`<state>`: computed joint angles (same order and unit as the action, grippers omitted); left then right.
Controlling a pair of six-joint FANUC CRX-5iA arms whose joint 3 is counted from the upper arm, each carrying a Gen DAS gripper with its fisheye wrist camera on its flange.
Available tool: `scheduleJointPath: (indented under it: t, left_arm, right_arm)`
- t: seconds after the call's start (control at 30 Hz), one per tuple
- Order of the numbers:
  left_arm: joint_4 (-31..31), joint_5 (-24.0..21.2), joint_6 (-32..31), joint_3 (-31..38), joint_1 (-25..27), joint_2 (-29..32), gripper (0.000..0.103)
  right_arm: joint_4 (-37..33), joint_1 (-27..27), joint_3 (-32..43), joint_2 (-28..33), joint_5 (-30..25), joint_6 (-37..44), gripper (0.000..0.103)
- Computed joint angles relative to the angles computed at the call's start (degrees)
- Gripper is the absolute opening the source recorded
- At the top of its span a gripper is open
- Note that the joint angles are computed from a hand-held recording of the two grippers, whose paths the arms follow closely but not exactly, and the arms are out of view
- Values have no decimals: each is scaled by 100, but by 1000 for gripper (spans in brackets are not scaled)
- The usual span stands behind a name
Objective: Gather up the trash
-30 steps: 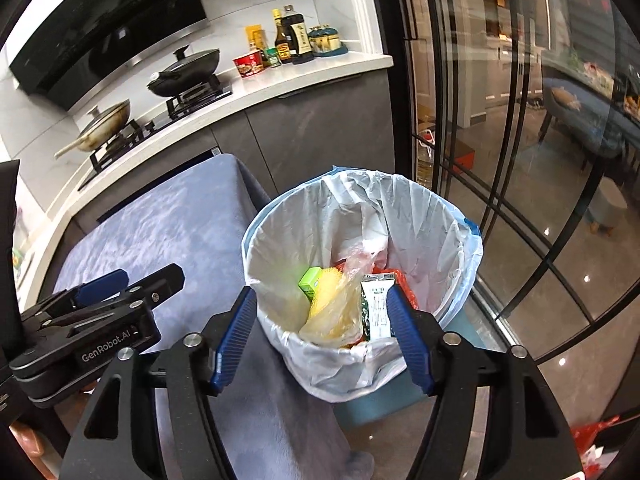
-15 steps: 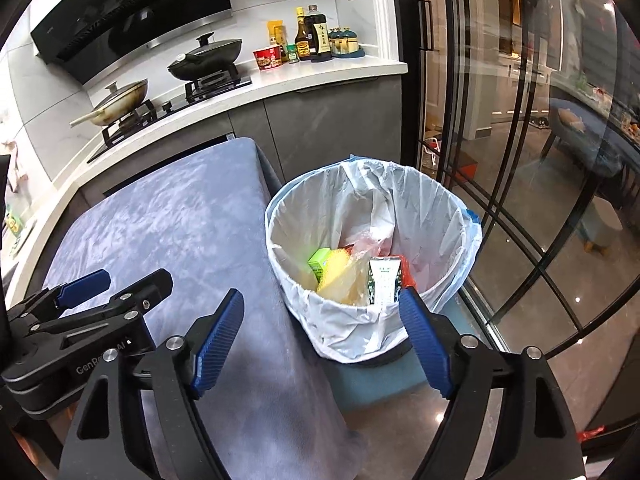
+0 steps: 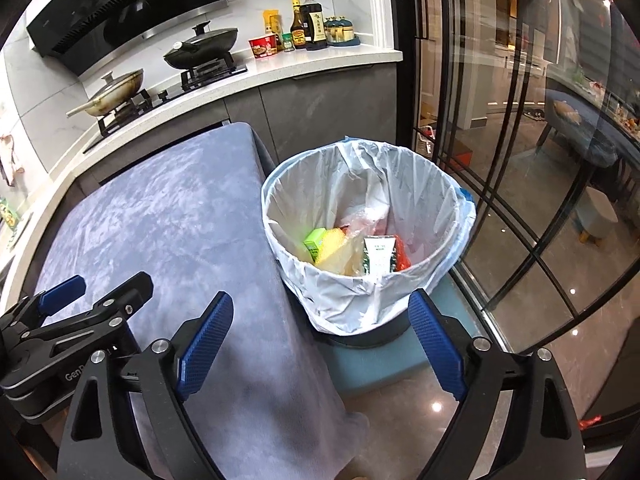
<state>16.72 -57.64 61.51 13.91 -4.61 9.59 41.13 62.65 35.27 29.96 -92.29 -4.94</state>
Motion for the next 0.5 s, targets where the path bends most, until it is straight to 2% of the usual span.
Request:
scheduleJointPath:
  t: [0.1, 0.5]
  left_arm:
    - [-75, 10, 74, -62, 5, -49, 91]
    - [-159, 1, 43, -334, 26, -266, 93]
  right_arm:
    - [-79, 21, 1, -8, -33, -35, 91]
    - [-62, 134, -129, -61, -182, -190, 91]
